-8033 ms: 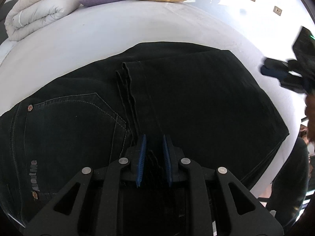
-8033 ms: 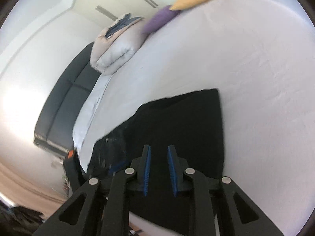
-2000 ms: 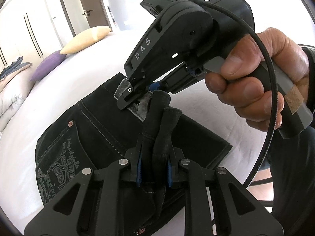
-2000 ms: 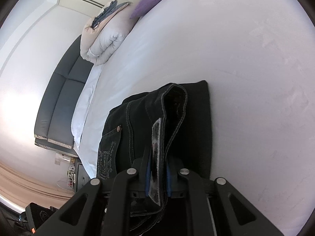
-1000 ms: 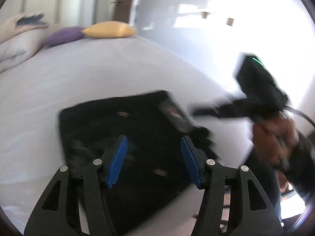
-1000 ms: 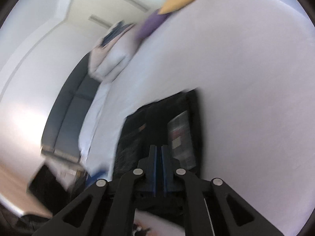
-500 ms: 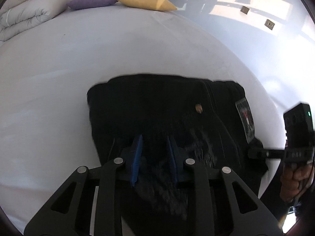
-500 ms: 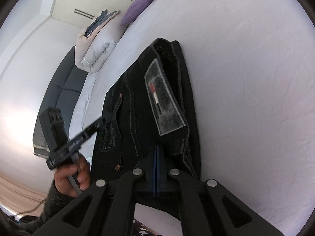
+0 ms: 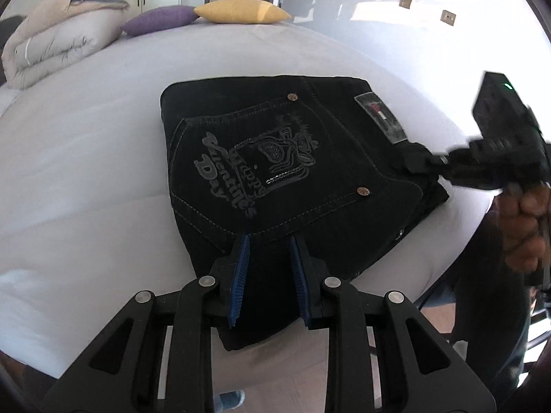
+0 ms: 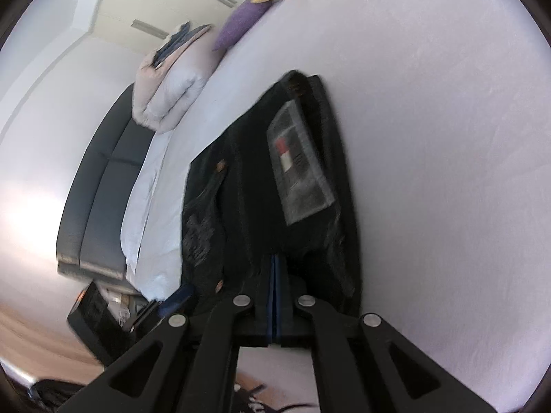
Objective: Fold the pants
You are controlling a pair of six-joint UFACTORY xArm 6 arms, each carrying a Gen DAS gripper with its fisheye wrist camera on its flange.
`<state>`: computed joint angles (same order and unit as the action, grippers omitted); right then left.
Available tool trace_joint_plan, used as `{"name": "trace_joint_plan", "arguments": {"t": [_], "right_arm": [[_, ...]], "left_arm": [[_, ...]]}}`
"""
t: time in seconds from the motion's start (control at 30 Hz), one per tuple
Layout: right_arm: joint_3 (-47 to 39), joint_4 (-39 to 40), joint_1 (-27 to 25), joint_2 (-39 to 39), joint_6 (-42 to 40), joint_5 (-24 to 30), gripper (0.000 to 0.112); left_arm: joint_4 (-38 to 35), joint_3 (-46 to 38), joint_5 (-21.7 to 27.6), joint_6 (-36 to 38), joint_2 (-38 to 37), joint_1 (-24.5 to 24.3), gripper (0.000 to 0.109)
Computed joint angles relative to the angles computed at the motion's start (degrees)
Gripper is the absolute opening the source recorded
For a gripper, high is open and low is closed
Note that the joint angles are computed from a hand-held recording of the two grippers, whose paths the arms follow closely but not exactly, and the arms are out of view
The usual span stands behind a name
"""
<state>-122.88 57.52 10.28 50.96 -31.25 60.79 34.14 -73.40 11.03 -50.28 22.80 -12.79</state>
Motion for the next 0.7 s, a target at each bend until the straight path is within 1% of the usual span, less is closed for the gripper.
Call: {"name": "trace_joint_plan", "arguments": {"t": [0.07, 0.13, 0.23, 0.3, 0.37, 0.43, 0.47, 0.5, 0.53, 0.57, 0.6, 0.63, 0.67, 0.7], "right_arm": [[3.2, 0.4, 0.1, -1.4, -2.1, -0.4, 0.000], [5.5, 4.7, -0.6, -1.6, -4.3, -0.6, 0.000], [7.0, 8.3, -1.1, -1.8, -6.9, -0.7, 0.000], [7.7, 8.3, -0.9, -2.4, -7.6, -1.4, 0.000], [8.5, 8.2, -0.8, -3.2, -7.6, -1.6, 0.000], [9.9, 8.9, -1.2, -4.8, -8.5, -1.2, 0.003], [10.7, 9.2, -1.3, -5.6, -9.1, -1.4, 0.012], [11.5, 10.0, -1.6, -6.7, -10.1, -1.4, 0.026], [11.7, 10.9, -2.0, -7.3, -10.9, -1.1, 0.033], [12.0, 11.6, -2.4, -7.9, -11.4, -1.3, 0.049], [12.1, 11.6, -2.6, -8.5, -11.5, -2.6, 0.058], [11.0, 11.0, -2.8, -8.3, -11.1, -3.6, 0.058], [9.1, 10.4, -3.2, -7.2, -10.3, -3.5, 0.058], [7.0, 9.7, -3.5, -5.9, -9.0, -3.3, 0.058]], "left_arm": [[-1.4, -2.3, 0.5, 1.2, 2.2, 0.0, 0.024], [0.5, -2.7, 1.3, -0.4, 2.3, -0.2, 0.024], [-0.4, -2.2, 1.6, -0.1, 1.5, -0.7, 0.024], [-1.5, -2.1, 1.8, 0.9, 1.2, -0.6, 0.024], [-1.1, -2.9, 2.4, 0.5, 1.6, -0.7, 0.024], [-1.8, -2.2, 2.0, 0.7, 1.2, -0.7, 0.024], [-3.2, -1.7, 1.3, 1.3, 0.6, -0.5, 0.024], [-3.9, -0.7, 0.6, 1.4, -0.1, -0.4, 0.024], [-6.7, 0.6, -0.7, 3.2, -1.5, -0.2, 0.024], [-7.2, 1.7, -1.9, 3.2, -2.7, 0.2, 0.025], [-5.3, 3.3, -3.9, 1.0, -4.5, 1.0, 0.027], [-3.7, 4.4, -4.7, -0.8, -5.8, 1.6, 0.045], [-0.1, 4.8, -5.2, -5.0, -7.0, 2.9, 0.084], [2.7, 4.9, -5.3, -8.2, -7.6, 3.6, 0.098]]}}
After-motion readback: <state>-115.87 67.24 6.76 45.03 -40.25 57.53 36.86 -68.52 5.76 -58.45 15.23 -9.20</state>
